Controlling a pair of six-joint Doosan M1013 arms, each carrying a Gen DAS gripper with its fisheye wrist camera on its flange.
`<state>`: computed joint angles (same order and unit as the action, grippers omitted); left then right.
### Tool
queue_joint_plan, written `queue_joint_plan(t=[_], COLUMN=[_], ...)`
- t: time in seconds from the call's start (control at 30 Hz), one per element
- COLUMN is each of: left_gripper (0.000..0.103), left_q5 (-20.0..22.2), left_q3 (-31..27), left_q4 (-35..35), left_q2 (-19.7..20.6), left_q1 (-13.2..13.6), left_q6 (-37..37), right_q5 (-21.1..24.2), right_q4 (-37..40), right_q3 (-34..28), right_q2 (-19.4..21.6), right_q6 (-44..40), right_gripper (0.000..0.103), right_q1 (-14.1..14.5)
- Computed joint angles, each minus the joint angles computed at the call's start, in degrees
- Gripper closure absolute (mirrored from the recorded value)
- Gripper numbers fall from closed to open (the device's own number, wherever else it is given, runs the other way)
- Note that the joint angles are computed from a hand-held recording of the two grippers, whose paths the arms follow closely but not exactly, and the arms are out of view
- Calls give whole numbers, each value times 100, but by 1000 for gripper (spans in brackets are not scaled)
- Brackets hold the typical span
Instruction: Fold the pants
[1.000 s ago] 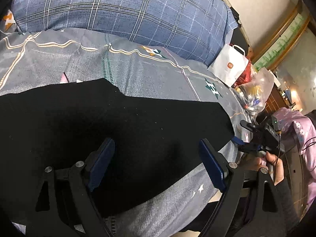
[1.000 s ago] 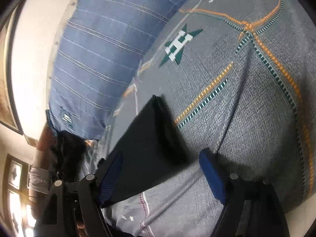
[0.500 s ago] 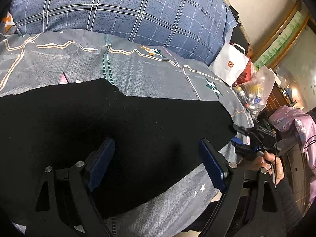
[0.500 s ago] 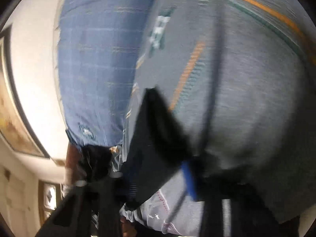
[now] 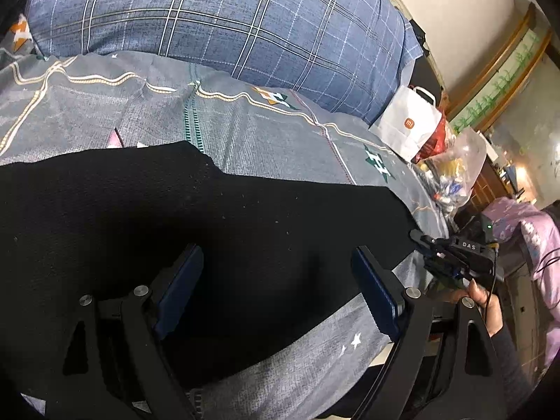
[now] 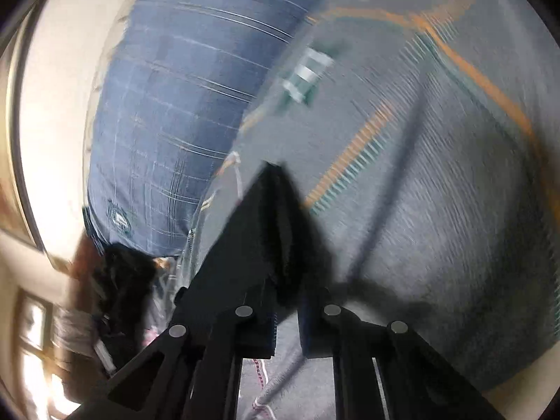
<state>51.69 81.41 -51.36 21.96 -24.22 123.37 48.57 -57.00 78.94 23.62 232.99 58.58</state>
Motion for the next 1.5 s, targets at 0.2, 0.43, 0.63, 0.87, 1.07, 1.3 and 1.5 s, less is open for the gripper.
queue_joint_plan(t=[0.2, 0.43, 0.63, 0.87, 1.07, 1.3, 1.5], left_gripper=[17, 17, 17, 17, 17, 17, 17], left_q5=[-219, -830, -999, -1095, -973, -929, -284], left_q3=[16, 97, 87, 122, 97, 147, 151], left_q4=[-954, -1024, -404, -506, -674, -1008, -1564], left_q2=[-40, -71, -50, -72, -50, -99, -163], left_q1=[306, 574, 602, 618, 617, 605, 432], left_q6=[100, -855, -1650, -1565, -1411, -919, 697], right_q5=[362, -302, -984, 134, 996, -49, 1353], right_q4=[-284, 7, 873, 2887, 2952, 3300, 2032], right_q3=[-794, -1743, -2731, -4478, -5351, -4592, -4046], right_q2=[324, 924, 1573, 2570, 3043, 2596, 2137], right_q6=[-1625, -2903, -4348, -6727, -7287, -8046, -7261], right_gripper=[95, 95, 95, 95, 92, 75, 75], right_q1=[130, 69, -52, -174, -167, -147, 72])
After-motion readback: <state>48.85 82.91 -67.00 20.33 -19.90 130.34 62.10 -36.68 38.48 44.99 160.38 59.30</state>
